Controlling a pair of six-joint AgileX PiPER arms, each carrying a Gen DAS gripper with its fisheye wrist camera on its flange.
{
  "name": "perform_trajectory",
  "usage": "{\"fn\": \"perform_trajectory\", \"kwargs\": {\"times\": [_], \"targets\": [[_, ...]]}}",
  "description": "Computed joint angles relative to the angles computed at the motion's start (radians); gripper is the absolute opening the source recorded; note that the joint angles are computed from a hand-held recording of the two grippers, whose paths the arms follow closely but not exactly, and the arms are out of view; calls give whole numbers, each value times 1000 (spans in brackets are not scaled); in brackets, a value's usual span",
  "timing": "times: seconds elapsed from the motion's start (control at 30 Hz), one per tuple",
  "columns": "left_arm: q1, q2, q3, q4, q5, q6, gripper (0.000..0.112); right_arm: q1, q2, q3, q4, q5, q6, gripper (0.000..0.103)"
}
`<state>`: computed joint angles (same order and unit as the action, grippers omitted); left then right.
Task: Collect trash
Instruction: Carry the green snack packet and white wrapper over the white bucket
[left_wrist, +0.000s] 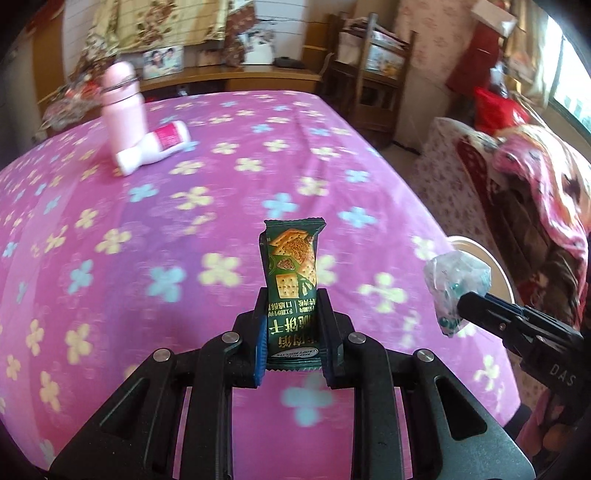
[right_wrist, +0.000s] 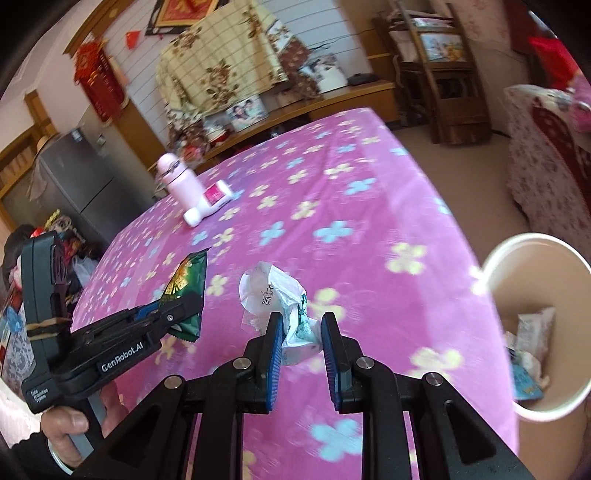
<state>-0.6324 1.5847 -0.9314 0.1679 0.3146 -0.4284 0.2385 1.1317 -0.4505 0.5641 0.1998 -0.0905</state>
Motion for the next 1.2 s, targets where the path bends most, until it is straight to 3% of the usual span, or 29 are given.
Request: {"fn": "perform_trajectory", "kwargs": {"times": [0.2, 0.33, 0.57, 0.73, 0.87, 1.2], "targets": [[-127, 56, -65, 111, 25, -141, 20, -229, -144, 66, 117, 140, -203, 20], [-199, 112, -133, 124, 49, -169, 20, -484, -211, 96, 245, 285, -438, 20], [-284, 222, -276, -10, 85, -60, 20, -879, -233, 112, 335, 495, -721, 20], [-334, 301, -385, -106, 117, 33, 20, -1168, -178, 111, 377, 615, -921, 20], [-351, 371, -480, -206, 159, 125, 20, -1311, -108, 105, 400, 650, -1032, 20], [-399, 482, -639, -209, 217, 137, 20, -1417, 21, 98, 435, 599, -1143, 20]]}}
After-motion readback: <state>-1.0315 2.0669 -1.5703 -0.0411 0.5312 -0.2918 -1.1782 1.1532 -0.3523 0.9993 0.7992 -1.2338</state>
